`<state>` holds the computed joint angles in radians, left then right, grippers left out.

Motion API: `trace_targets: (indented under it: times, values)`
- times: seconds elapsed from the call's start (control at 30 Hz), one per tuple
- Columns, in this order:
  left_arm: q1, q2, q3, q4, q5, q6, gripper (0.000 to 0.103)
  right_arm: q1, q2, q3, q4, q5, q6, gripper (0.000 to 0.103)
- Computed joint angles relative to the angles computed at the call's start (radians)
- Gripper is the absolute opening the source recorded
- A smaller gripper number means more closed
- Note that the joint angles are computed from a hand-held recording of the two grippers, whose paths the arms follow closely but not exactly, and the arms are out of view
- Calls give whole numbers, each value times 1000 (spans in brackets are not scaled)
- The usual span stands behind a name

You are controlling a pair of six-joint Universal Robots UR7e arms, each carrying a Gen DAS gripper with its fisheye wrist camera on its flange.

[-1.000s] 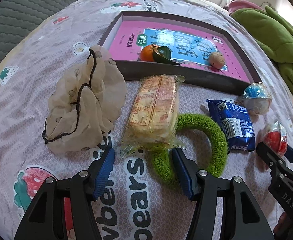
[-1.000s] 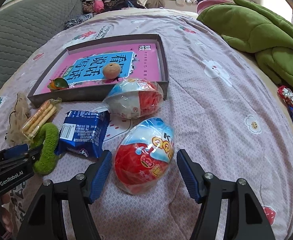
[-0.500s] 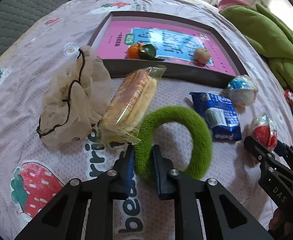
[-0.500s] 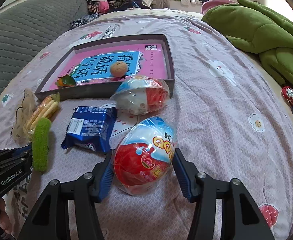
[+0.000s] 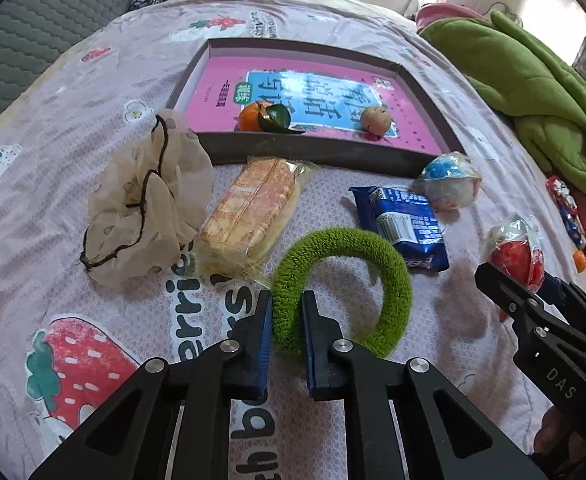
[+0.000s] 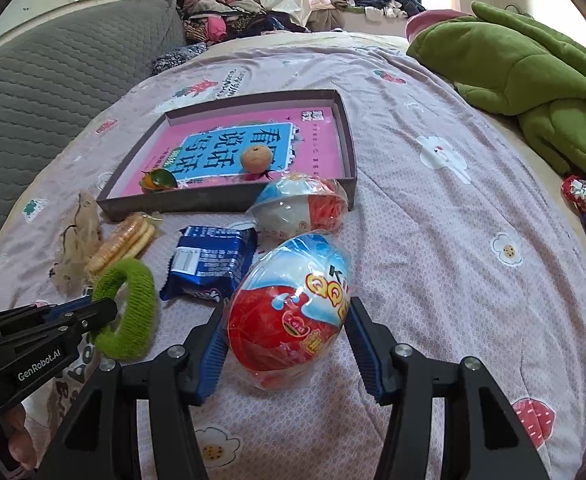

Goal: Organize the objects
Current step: 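Close the left gripper on the green ring while the right gripper grasps the red egg, then lift the green ring and red egg and carry both over the pink tray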

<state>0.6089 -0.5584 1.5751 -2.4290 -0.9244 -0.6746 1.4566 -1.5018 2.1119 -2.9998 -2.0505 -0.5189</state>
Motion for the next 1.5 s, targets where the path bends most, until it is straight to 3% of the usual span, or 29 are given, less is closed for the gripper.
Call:
trace_targets:
  times: [0.4,1.5]
  values:
    - [-30,-28,27,-24,36,8,13,32,-28,17,8,21,-9,56]
    - [-131,-123,66,-60,175,10,13,221,-77,30,-91,-70,-45,56]
